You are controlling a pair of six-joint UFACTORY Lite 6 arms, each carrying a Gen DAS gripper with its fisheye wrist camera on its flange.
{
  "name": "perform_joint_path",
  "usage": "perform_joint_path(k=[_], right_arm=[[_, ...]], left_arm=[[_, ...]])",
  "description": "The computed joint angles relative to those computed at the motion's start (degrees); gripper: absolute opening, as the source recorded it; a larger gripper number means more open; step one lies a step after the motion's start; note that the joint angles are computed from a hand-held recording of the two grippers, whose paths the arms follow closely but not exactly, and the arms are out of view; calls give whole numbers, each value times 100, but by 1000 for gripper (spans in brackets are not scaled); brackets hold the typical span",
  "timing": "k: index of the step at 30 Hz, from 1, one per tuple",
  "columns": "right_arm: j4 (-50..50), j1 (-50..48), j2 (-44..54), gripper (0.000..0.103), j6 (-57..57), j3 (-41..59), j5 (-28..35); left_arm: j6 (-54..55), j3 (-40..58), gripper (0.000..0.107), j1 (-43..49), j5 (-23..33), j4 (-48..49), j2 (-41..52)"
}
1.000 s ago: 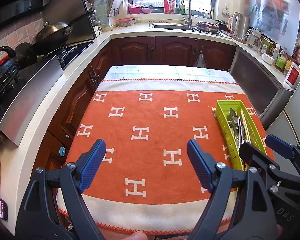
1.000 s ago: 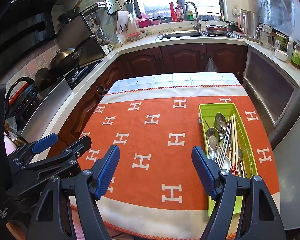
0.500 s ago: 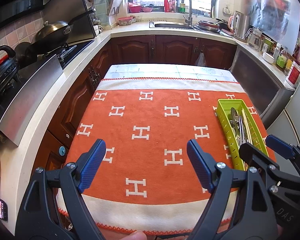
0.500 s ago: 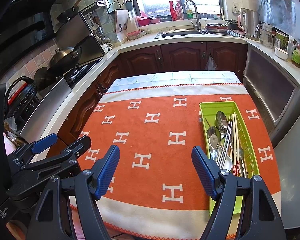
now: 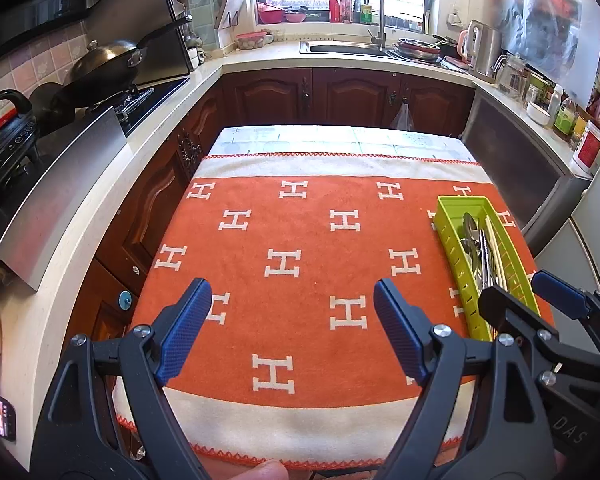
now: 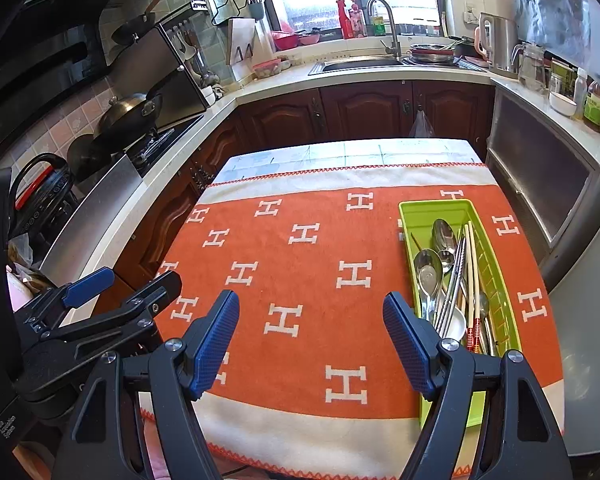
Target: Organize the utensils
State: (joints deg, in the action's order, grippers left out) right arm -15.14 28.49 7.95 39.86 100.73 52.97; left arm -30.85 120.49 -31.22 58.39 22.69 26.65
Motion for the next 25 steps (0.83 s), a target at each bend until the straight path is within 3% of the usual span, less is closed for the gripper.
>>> perform_joint_path(k=[25], right_arm=[[16, 1, 50, 75, -19, 68, 31]], left_arm=[[-137, -457, 81, -2, -173, 48, -236]])
